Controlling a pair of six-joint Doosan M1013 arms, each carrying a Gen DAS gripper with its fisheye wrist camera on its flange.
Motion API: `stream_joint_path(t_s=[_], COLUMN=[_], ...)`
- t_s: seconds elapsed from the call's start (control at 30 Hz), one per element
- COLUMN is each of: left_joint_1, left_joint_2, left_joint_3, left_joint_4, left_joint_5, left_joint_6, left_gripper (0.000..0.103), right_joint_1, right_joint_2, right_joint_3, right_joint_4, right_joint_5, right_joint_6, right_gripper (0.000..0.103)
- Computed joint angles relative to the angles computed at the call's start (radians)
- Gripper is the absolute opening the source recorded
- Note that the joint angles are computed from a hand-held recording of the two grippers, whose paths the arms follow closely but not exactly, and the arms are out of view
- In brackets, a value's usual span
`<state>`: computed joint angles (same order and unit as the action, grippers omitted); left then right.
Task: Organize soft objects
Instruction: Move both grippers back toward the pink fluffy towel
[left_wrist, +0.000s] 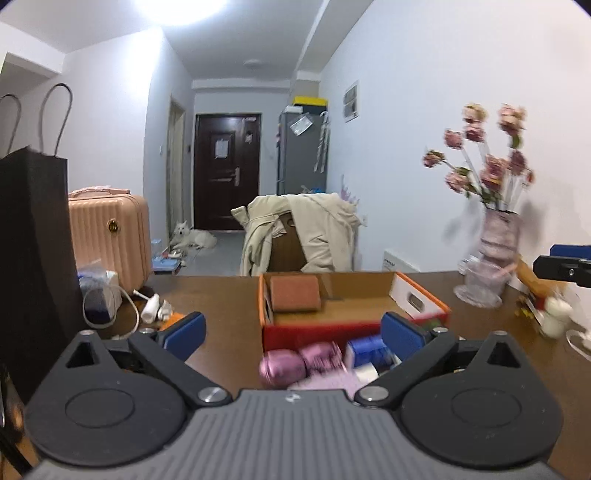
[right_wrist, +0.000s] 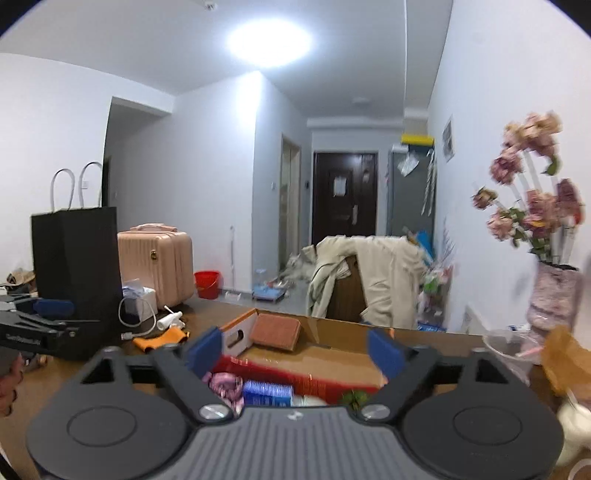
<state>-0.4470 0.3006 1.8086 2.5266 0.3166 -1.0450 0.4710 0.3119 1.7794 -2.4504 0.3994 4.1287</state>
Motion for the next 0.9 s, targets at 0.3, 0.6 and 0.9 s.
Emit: stream_joint_path(t_s=[0.3, 0.6, 0.9], left_joint_1=[-0.063, -0.049, -0.014], left_joint_2=[-0.045, -0.01, 0.074], left_joint_3=[0.205, 0.171, 0.041], left_joint_4=[-0.106, -0.069, -0.114], left_joint_5=[0.208, 0.118, -0.025], left_joint_6=[-0.025, -0.067, -0.069], left_gripper=[0.103, 0.103, 0.103], right_joint_1=[0.12, 0.102, 0.04], right_joint_2=[-0.008, 0.014, 0.072], right_joint_3=[0.192, 0.181, 0.071], right_joint_4=[0.138, 0.172, -0.036], right_joint_5=[0.192, 0.127, -0.054], right_joint_6=[-0.005, 0.032, 0.202], right_gripper=[0.096, 0.095, 0.078])
